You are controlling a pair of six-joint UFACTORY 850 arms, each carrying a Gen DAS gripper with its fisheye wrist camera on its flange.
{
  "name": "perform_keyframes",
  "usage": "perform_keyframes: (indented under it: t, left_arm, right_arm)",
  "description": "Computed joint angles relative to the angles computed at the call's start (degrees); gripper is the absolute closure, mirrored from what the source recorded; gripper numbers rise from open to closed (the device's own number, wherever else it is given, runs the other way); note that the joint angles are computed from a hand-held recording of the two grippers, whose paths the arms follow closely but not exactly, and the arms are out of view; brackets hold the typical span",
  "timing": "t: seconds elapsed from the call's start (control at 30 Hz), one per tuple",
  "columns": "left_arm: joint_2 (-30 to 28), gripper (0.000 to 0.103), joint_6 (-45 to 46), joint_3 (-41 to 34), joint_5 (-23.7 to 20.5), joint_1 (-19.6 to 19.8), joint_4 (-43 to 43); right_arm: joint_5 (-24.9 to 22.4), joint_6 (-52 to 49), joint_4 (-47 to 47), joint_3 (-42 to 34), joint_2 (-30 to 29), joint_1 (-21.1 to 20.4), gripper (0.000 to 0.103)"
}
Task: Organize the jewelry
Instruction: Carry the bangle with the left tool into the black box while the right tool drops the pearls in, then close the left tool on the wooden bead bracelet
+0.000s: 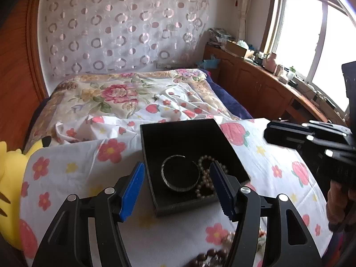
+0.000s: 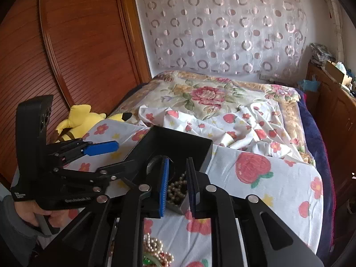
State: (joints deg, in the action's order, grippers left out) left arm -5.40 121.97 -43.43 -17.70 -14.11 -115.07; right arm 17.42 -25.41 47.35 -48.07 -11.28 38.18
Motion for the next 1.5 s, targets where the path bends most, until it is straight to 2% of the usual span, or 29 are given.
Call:
perform_keyframes:
  t: [0.23,0.37,0.43,0.5,0.57,0.7,0.97,1.17,1.4,1.43,1.5]
  left_arm:
    - [7.06,0.044,7.73,8.93,-2.48,1.88,-2.41]
    - [9.77,0.044,7.03,13.25,-3.90,3.08,0.22]
    - [10.20,0.049,3.63,14.49,-4.16,4.03,3.59]
    - [10.08,0.065,-0.50,15.30,-4.91,5.03,7.84]
    - [10.09,0.076,-3.33,16.05,-5.25,5.86,11.15]
    - [10.36,0.079,-6.19,17.14,-5.87,6.92,14.87]
    - [9.92,0.079,-8.20,17.70,-6.11,5.68,15.95]
    - [8.92,0.079,-7.07,16.93,-1.18,2.55,13.34]
    - [9.05,0.080,4.71,17.12,3.76,-0.41,2.29]
    - [9.19,0.082,6.85,17.28,4.21,-0.76,0.39]
    - [9.47,0.089,5.90,17.48,3.69,-0.62,2.08]
  right_arm:
    - [6.07,-3.43,3.78,7.41,5.07,5.25,0.085]
    - [9.38,-3.86,6.53,11.20,6.43,9.32,0.085]
    - [10.45,-2.03,6.41,12.93,6.89,11.03,0.085]
    - [11.13,-0.30,6.34,14.33,6.79,12.79,0.085]
    - [12.55,-0.60,8.16,15.26,6.35,14.65,0.085]
    - [13.92,1.94,9.68,16.54,4.65,17.26,0.085]
    - [14.23,7.49,9.09,17.44,2.24,19.03,0.085]
    - [15.09,8.48,9.61,17.34,0.58,19.73,0.085]
    - [15.37,10.21,8.81,17.62,0.58,19.44,0.085]
    - [15.32,10.36,8.62,17.53,0.51,19.38,0.085]
    - [15.24,10.72,8.29,17.64,0.64,19.31,0.085]
